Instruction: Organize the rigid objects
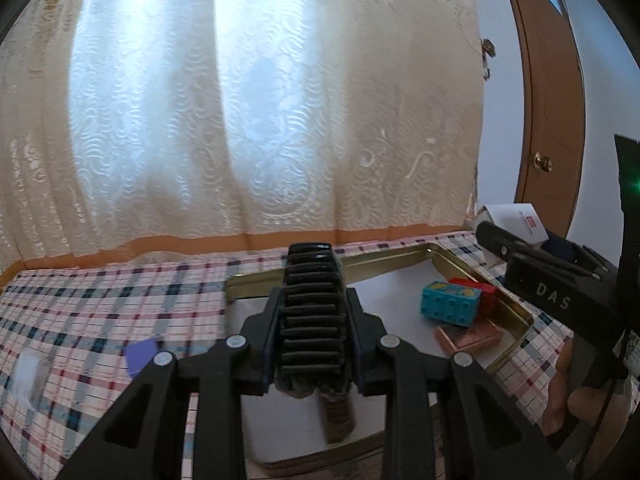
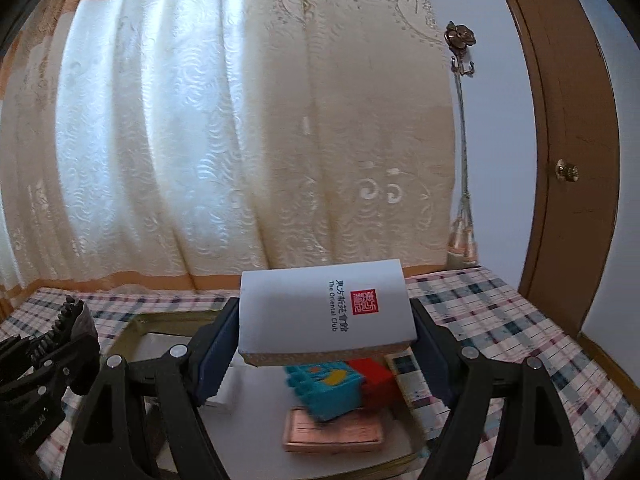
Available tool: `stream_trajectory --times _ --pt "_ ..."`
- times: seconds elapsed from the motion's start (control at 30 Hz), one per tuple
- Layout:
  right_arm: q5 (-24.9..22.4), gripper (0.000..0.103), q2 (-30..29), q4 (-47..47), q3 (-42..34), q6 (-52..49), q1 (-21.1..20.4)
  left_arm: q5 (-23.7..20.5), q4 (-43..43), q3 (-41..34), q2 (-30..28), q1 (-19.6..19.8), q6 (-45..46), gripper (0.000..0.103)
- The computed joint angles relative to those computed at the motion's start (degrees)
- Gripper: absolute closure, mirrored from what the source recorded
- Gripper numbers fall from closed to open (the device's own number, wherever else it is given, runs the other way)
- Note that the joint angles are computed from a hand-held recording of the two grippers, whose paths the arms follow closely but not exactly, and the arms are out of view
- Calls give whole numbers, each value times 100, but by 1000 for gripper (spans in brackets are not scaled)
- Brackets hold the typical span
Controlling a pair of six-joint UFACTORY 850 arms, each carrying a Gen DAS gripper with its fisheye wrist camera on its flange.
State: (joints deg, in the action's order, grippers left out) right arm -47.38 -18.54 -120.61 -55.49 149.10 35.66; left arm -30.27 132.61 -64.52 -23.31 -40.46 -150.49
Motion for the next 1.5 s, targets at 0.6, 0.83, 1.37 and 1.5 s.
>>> stream_trajectory --times 0.6,0.83,1.37,1.5 --pt "515 22 -328 519 -371 -882 -124 115 -1119 -638 -580 -187 1097 76" --pt "682 22 -391 681 -452 -975 -150 286 -1382 -745 -683 -134 1285 76" --pt "1244 21 -594 830 -674 -1214 -204 592 -1942 -975 -834 -44 1786 72" --pt "1456 21 -651 793 -738 -1225 -219 35 -1995 -807 -747 -121 1481 37"
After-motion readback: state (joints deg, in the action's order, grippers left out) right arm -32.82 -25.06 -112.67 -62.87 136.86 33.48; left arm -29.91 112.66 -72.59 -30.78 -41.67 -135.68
